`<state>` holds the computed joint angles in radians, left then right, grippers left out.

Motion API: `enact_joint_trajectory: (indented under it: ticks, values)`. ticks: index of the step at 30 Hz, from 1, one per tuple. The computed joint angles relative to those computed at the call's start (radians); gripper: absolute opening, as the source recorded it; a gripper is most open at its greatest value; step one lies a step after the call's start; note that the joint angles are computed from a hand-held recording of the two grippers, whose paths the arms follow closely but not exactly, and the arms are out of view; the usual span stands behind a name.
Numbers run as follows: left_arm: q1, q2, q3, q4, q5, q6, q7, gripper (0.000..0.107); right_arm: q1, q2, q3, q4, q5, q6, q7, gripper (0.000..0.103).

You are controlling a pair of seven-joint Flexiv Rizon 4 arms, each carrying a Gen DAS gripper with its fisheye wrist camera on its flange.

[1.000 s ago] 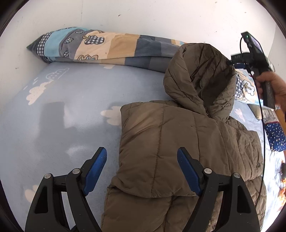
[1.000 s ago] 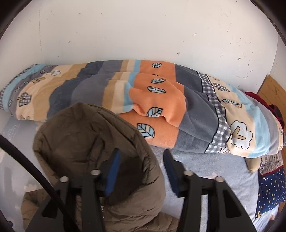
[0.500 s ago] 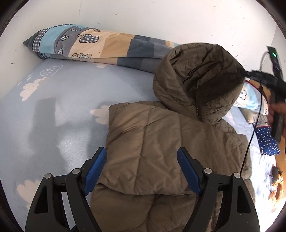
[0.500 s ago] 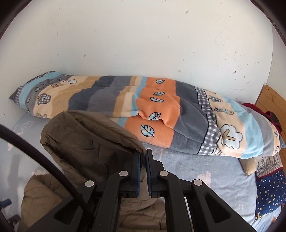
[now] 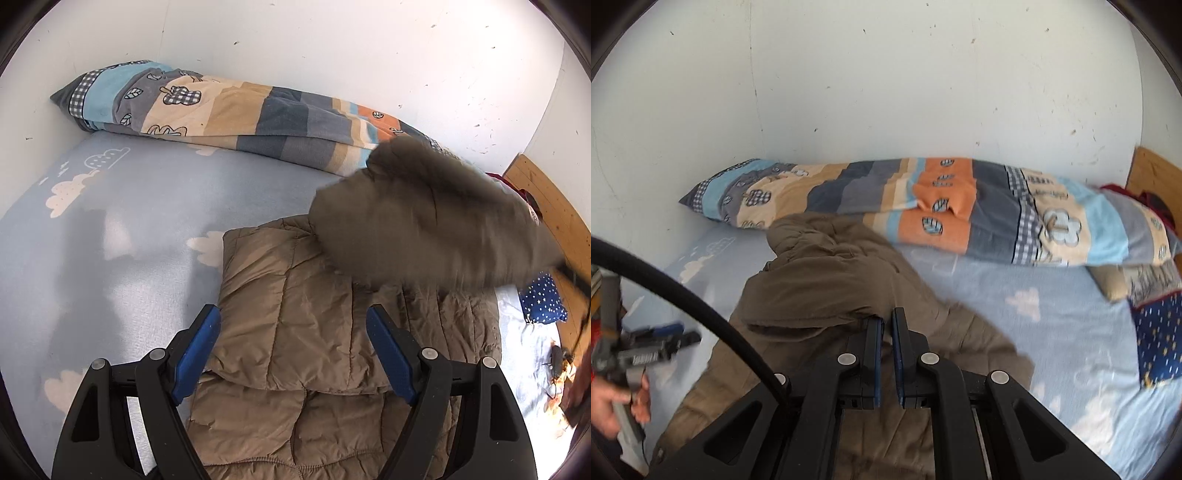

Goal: Fold large clothes
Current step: 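Lift the hood with the right tool and fold it over the jacket body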

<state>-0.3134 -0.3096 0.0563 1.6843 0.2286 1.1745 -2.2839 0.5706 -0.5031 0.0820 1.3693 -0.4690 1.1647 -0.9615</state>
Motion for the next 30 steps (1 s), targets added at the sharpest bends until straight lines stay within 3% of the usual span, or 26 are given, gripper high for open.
enact_joint_trajectory:
  ticks: [5,8,10,13,14,16,18,21,23,25,30]
  values:
    - [0.008,0.012,-0.008,0.019,-0.012,0.002,0.016,0.080,0.025,0.111,-0.031,0.258,-0.062,0.063,0.162,0.003]
    - [0.013,0.007,-0.014,0.018,-0.029,-0.019,0.029,0.080,0.034,0.108,-0.049,0.317,-0.140,0.000,0.245,0.003]
    - [0.015,0.004,-0.018,0.020,-0.040,-0.022,0.028,0.080,-0.002,0.095,-0.003,0.306,-0.081,-0.026,0.242,0.003]
    - [0.013,0.007,-0.014,0.022,-0.041,-0.021,0.026,0.080,-0.082,0.077,0.116,0.273,0.108,0.057,0.155,0.006]
    - [0.008,0.008,-0.007,0.020,-0.030,-0.024,0.014,0.080,-0.097,0.065,0.149,0.249,0.159,0.072,0.117,0.009]
    - [0.009,0.010,-0.003,0.024,-0.026,-0.019,-0.002,0.080,-0.106,0.036,0.188,0.207,0.245,0.108,0.084,0.026]
    - [0.018,0.012,-0.008,0.031,-0.037,-0.015,0.000,0.080,-0.124,-0.015,0.249,0.136,0.350,0.125,0.048,0.032]
    - [0.020,0.014,-0.004,0.034,-0.035,-0.016,-0.008,0.080,-0.110,-0.096,0.277,0.024,0.443,0.108,0.051,0.034]
    - [0.026,0.016,-0.009,0.039,-0.041,-0.008,-0.001,0.080,-0.073,-0.139,0.250,-0.033,0.465,0.103,0.086,0.035]
    - [0.029,0.018,-0.010,0.044,-0.043,-0.001,0.003,0.080,-0.021,-0.180,0.184,-0.080,0.463,0.103,0.186,0.046]
    - [0.044,0.013,-0.024,0.057,-0.078,0.014,0.033,0.080,0.049,-0.260,0.078,-0.162,0.448,0.109,0.428,0.057]
